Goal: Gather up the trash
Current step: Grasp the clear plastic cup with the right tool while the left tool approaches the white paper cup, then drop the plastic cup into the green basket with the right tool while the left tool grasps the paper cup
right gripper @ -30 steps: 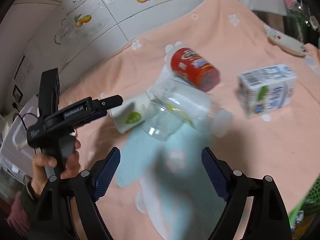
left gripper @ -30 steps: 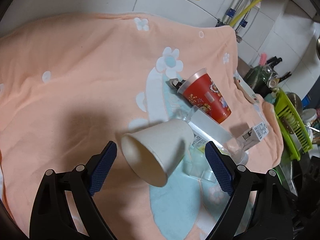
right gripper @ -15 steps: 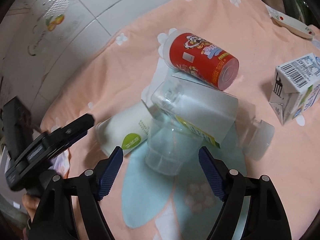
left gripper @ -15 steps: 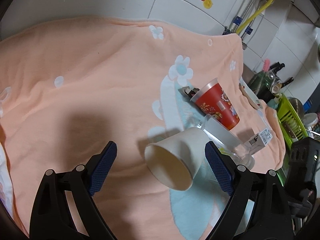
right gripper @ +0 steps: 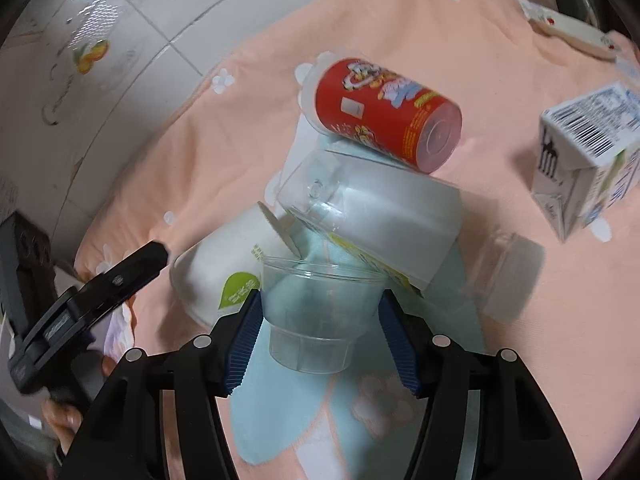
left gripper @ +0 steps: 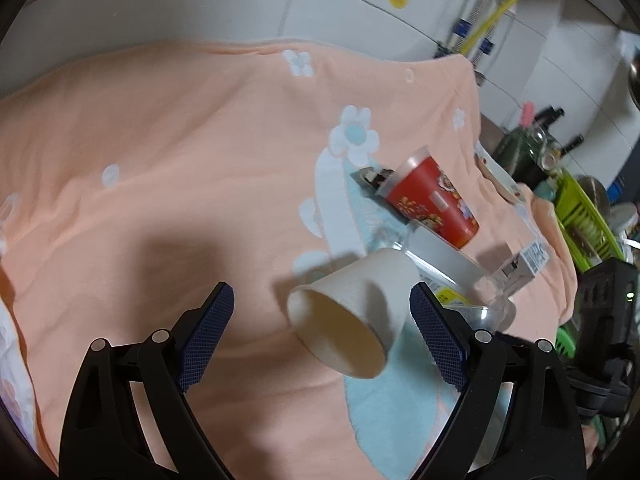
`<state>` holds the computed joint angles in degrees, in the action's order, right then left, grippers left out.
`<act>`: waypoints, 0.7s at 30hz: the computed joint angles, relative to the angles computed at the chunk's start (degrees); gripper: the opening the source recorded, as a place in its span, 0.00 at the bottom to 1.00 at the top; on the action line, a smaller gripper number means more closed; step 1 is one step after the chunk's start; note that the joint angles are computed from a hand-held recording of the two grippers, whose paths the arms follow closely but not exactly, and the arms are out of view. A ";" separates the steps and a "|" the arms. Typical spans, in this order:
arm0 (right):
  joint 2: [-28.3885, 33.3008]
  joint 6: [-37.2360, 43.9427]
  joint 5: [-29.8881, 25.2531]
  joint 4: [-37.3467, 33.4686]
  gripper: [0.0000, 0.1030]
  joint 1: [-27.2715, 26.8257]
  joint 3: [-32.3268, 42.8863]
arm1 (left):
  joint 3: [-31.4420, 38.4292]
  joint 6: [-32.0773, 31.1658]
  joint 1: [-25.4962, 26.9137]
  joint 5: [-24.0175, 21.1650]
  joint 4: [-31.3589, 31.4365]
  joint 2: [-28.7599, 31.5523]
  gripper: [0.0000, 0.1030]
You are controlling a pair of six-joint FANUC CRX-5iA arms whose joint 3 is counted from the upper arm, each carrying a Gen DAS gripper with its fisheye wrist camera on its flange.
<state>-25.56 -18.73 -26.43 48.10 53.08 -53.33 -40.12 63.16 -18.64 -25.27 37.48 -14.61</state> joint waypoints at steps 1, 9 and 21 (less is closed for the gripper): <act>-0.86 0.31 -1.34 0.30 0.56 0.88 -0.27 | 0.19 -0.73 -0.36 -0.12 -0.09 0.16 0.88; -10.55 -0.19 -12.35 1.44 0.56 9.54 -4.56 | 3.66 -0.78 -2.58 0.82 -8.16 3.37 0.95; -22.64 -4.20 -31.74 0.41 0.56 25.69 -8.84 | 2.29 -10.41 -5.14 3.35 -0.66 7.19 0.92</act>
